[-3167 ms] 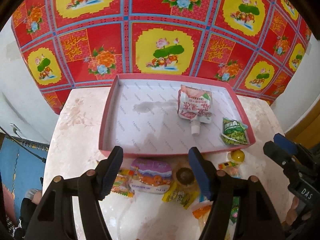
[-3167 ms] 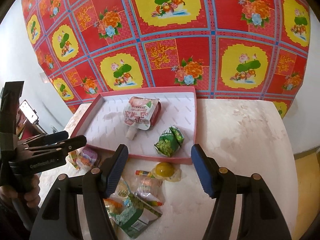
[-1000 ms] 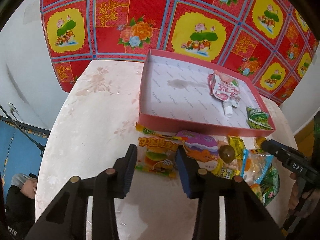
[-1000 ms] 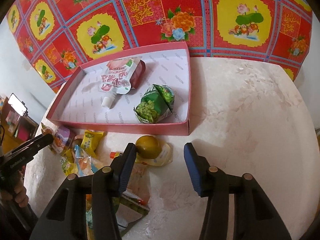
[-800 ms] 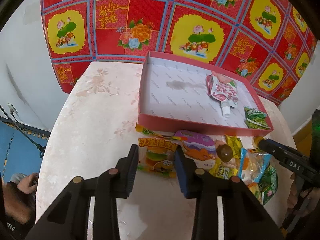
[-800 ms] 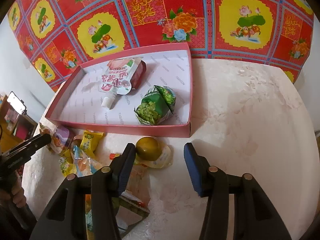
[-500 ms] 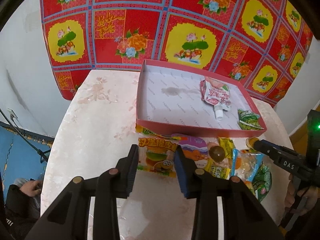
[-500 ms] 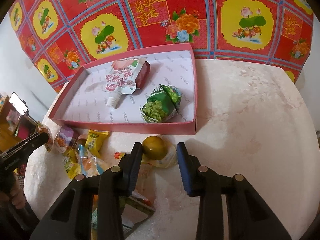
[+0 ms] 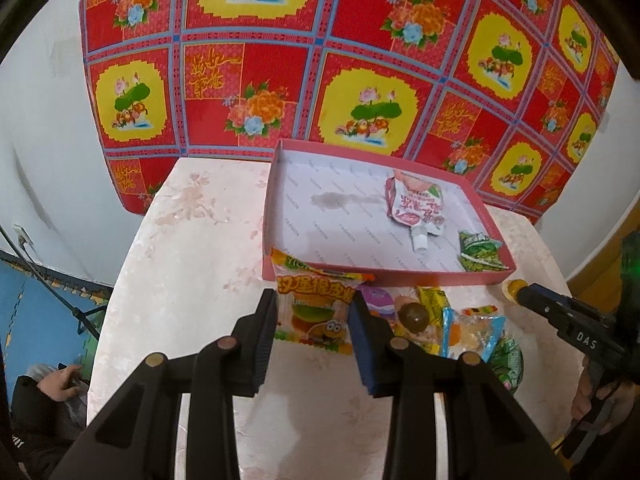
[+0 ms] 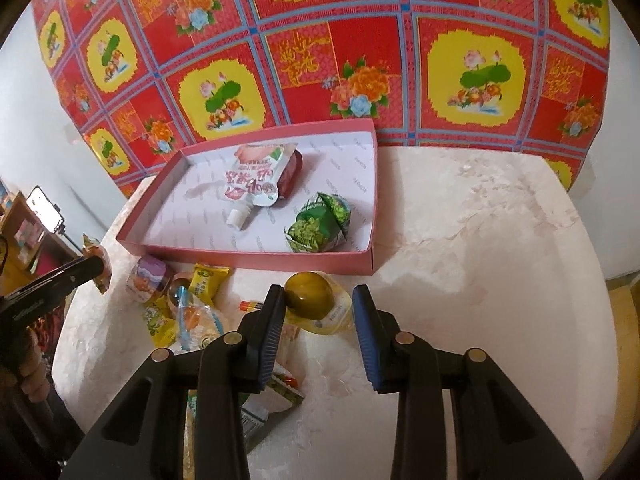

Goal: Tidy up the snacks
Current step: 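Grasp the yellow cartoon snack packet with the left tool while the right tool grasps the yellow round candy, then place the packet in the pink tray with the left tool while the right tool places the candy there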

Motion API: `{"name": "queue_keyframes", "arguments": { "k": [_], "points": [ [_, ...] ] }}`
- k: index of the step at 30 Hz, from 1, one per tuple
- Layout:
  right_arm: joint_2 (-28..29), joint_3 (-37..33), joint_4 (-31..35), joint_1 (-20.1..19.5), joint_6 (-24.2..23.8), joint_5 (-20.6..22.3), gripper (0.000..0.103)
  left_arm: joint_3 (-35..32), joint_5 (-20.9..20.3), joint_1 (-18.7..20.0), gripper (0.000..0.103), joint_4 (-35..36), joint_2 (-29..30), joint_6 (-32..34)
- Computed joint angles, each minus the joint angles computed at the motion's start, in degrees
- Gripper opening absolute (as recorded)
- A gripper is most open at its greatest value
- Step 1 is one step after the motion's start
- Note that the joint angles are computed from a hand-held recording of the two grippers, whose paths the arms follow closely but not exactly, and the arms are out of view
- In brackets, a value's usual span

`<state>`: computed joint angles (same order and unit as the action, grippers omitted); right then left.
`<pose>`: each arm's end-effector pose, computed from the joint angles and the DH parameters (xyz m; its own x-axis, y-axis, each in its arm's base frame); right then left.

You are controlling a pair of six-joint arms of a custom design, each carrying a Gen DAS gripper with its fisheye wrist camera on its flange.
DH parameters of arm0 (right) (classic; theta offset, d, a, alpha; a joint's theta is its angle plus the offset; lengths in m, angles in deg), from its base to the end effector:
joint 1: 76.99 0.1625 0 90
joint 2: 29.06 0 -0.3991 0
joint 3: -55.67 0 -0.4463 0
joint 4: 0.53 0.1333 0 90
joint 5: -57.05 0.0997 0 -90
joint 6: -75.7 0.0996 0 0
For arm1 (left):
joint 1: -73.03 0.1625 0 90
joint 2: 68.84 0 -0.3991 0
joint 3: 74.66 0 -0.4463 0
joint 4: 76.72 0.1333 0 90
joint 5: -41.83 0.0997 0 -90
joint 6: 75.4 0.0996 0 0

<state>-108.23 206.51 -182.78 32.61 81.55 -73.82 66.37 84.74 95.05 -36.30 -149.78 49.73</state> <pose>0.1766 -0.2929 0.0954 -0.8174 0.0531 0.5736 -0.2319 0.8811 -0.4121 -0.0849 -0.2568 0.1213 -0.8211 0.0905 -0.5636 0.4170 0.7693 -0.4840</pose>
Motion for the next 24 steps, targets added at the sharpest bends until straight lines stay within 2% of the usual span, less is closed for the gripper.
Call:
{"name": "queue_keyframes", "arguments": {
  "k": [9, 24],
  "points": [
    [-1.8, -0.2, 0.3, 1.8, -0.2, -0.5, 0.036, -0.6, -0.2, -0.5, 0.037, 0.1, -0.4, 0.8],
    [-1.5, -1.7, -0.6, 2.7, -1.7, 0.3, 0.036, -4.0, -0.4, 2.0, 0.037, -2.8, 0.9, 7.5]
  ]
}}
